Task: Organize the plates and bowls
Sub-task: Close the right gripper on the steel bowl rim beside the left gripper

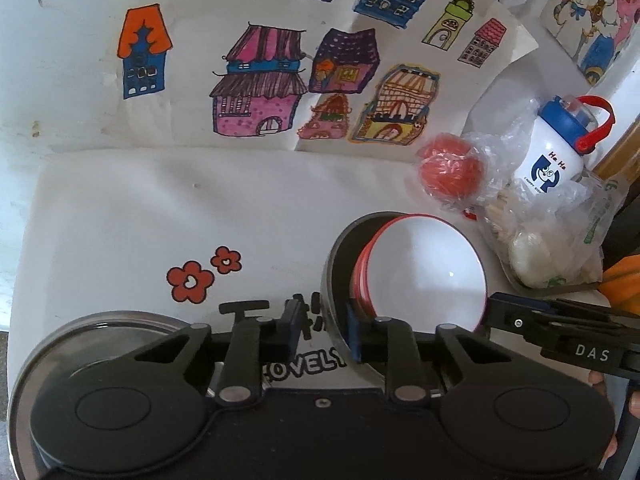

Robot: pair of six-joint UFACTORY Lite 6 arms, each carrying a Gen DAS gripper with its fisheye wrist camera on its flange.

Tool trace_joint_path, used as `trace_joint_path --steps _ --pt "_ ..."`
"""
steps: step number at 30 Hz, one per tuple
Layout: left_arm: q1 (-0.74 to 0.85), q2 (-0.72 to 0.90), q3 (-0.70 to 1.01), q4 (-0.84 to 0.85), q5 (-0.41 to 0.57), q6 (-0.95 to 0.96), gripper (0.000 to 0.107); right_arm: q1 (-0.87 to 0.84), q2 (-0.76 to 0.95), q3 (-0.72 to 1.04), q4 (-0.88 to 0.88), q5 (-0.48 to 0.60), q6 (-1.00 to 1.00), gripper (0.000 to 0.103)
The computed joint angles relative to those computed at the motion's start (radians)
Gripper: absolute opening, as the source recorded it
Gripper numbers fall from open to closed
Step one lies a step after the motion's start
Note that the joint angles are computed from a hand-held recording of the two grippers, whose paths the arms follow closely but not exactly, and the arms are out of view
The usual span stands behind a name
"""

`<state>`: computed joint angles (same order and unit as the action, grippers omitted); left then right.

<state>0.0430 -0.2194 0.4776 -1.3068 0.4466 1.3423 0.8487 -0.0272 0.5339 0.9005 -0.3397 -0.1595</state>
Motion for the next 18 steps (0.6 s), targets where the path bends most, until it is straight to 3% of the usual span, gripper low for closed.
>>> trace_joint_path --steps 5,15,18 --pt "-0.019 -0.006 0.0 0.005 -0.008 -0.007 0.014 0.011 0.008 0.01 0.014 -0.003 -0.015 0.032" --pt "0.007 0.003 0.002 -0.017 0.02 0.015 0.014 0.011 0.04 0.037 0.046 0.002 -0.035 0.032" --pt "0.005 0.002 0.003 -0.013 0.019 0.008 0.013 -0.011 0.061 0.049 -0.052 0.036 0.059 0.031"
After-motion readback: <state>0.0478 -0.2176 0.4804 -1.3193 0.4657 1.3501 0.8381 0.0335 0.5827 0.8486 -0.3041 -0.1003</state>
